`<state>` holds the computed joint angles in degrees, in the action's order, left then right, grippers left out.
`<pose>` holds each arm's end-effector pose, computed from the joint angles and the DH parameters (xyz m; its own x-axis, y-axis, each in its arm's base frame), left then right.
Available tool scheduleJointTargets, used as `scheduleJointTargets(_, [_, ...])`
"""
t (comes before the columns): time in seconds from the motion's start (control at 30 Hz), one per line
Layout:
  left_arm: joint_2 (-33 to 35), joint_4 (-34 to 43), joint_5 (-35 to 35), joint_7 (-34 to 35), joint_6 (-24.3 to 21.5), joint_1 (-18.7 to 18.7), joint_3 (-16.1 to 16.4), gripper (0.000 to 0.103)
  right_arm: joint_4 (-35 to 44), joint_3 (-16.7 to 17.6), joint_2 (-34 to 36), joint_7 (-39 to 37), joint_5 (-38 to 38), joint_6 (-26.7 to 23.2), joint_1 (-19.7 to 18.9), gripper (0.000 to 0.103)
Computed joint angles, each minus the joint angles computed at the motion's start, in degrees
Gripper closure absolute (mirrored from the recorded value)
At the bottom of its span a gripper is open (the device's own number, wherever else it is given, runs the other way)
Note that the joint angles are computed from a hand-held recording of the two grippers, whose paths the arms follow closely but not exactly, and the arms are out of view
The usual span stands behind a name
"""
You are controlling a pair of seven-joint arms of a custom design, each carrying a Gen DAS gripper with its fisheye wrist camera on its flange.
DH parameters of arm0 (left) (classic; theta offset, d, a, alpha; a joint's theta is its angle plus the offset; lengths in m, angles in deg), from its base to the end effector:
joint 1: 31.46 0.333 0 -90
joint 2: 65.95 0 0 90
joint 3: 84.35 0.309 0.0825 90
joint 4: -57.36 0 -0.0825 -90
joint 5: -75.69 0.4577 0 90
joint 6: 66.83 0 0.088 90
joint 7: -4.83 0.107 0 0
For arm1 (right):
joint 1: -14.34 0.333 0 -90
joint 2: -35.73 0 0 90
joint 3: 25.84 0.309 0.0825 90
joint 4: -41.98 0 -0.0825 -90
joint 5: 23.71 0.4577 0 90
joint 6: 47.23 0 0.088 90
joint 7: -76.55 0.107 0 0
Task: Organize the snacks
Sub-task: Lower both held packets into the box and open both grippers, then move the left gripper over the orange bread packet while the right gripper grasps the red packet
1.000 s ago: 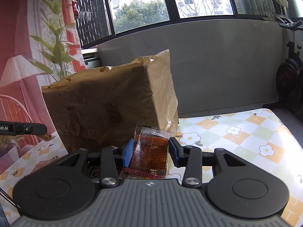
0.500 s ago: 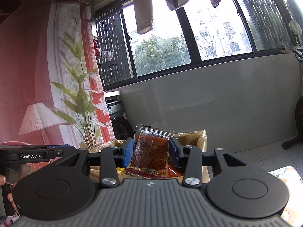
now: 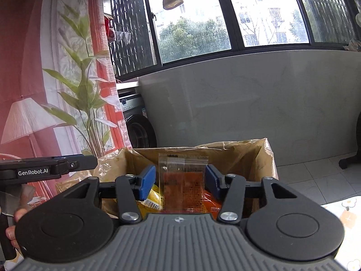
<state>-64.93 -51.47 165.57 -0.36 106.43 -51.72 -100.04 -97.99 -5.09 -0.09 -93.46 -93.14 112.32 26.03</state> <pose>0.4878 -0.4450 0.5240 -0.4659 -0.8833 0.0522 -0.3217 0.1142 -0.9399 0.3850 0.3140 0.5542 0.0080 -0.9800 -0.1987 -0.3072 0.1867 -0.9332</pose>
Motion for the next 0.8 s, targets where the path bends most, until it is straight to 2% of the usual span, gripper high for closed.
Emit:
scheduleJointTargets(0.07, [-0.9,-1.3,-4.8,4.6,-0.6,0.1,0.0,0.047,-0.3,-0.1,-0.9,-0.5,0.2,-0.1,0.3,0.046])
scheduleJointTargets(0.17, [-2.8,-3.0,-7.3,4.9,1.2,1.2,0.4,0.047,-0.6,0.1,-2.2,-2.8,1.3,-1.6,1.0,0.046])
scheduleJointTargets(0.23, [-5.1,-5.6,-15.8,11.5,0.3,1.6,0.4,0.046,-1.4,0.2,-3.7,-3.5,2.4,-2.1,1.6,0.046])
scheduleJointTargets(0.3, [-8.1,-8.5,-20.5,15.2,-1.1,2.2,-0.1,0.042,-2.1,0.7,-5.4,-3.9,3.3,-3.4,2.0,0.046])
scheduleJointTargets(0.4, [-12.7,-12.2,-18.6,13.2,-1.1,4.8,-1.7,0.039,-3.8,0.8,-8.6,-6.2,5.5,-5.0,3.3,0.044])
scheduleJointTargets(0.47, [-15.7,-14.8,-18.4,11.7,-1.0,6.4,-2.6,0.037,-4.9,0.9,-10.5,-8.4,7.3,-6.6,4.4,0.039])
scheduleJointTargets(0.53, [-18.3,-17.4,-20.7,12.1,-0.5,7.3,-2.9,0.037,-5.9,1.1,-12.2,-10.5,9.6,-9.0,5.5,0.037])
scheduleJointTargets(0.67, [-22.7,-22.1,-24.7,14.3,0.2,8.7,-3.7,0.037,-9.3,2.7,-16.7,-9.6,12.4,-13.1,6.7,0.037])
scheduleJointTargets(0.8, [-27.6,-27.2,-28.6,17.2,0.8,10.0,-4.4,0.037,-13.1,3.2,-20.8,-12.3,16.5,-18.8,11.2,0.037])
